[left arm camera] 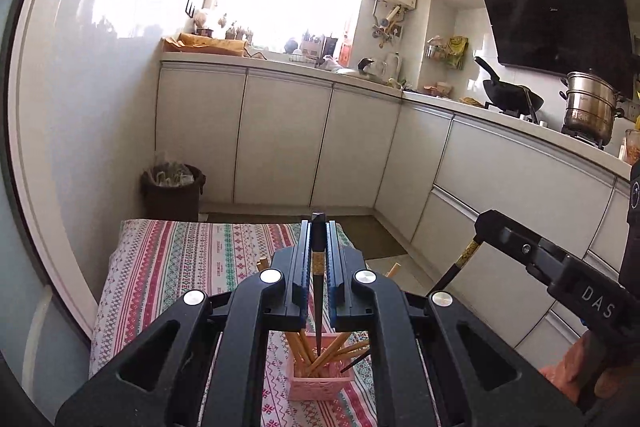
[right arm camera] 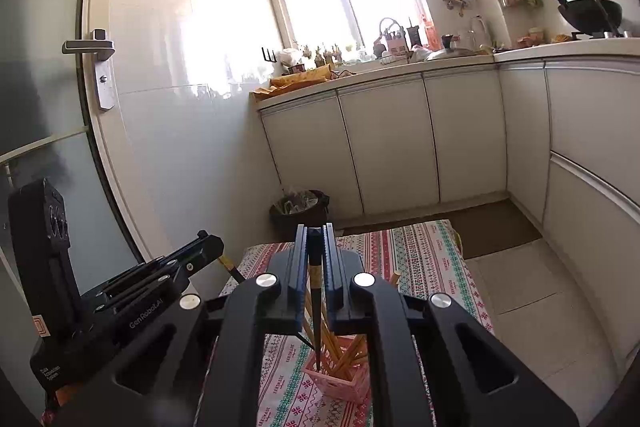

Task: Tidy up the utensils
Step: 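Carry both black chopsticks over the pink basket and lower them in, then open both tools to release the black chopsticks into the basket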

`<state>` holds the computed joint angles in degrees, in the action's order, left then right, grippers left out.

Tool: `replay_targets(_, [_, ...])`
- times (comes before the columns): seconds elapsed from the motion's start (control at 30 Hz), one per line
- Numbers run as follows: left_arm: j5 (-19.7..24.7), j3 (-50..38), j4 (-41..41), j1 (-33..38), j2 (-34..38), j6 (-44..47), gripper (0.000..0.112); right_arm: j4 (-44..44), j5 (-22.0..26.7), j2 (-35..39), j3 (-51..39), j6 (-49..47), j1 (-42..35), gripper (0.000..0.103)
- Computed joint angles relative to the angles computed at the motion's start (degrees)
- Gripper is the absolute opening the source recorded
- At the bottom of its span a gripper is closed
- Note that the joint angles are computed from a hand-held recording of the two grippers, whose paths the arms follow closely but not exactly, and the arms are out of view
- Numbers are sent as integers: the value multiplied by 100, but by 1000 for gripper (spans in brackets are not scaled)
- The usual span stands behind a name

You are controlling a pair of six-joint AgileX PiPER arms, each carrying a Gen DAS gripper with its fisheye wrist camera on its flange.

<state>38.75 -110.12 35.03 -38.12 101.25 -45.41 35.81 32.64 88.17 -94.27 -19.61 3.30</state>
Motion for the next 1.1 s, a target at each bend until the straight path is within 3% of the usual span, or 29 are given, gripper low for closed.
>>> replay_targets(0.23, [78,-373,-196,61,327,191,6,239,-64,211,-65,-159,-87,8])
replay_targets(0.77, [172,-558,-394,157,538,433,6,24,-144,544,-184,-13,-17,8])
replay_targets(0.83, [334,-722,-505,160,642,554,6,-161,-92,604,-246,108,30,8])
replay_targets(0.9, [737,-1119,-828,206,907,831,26,-414,24,741,-386,263,76,11])
replay_targets(0.93, [736,-1069,-811,219,914,696,50,-446,30,771,-384,318,82,24])
replay_targets(0.97, [640,-915,-699,221,846,513,58,-399,12,773,-351,306,75,39])
replay_targets(1.1, [376,-548,-208,161,525,27,58,-472,-168,607,-221,401,64,43])
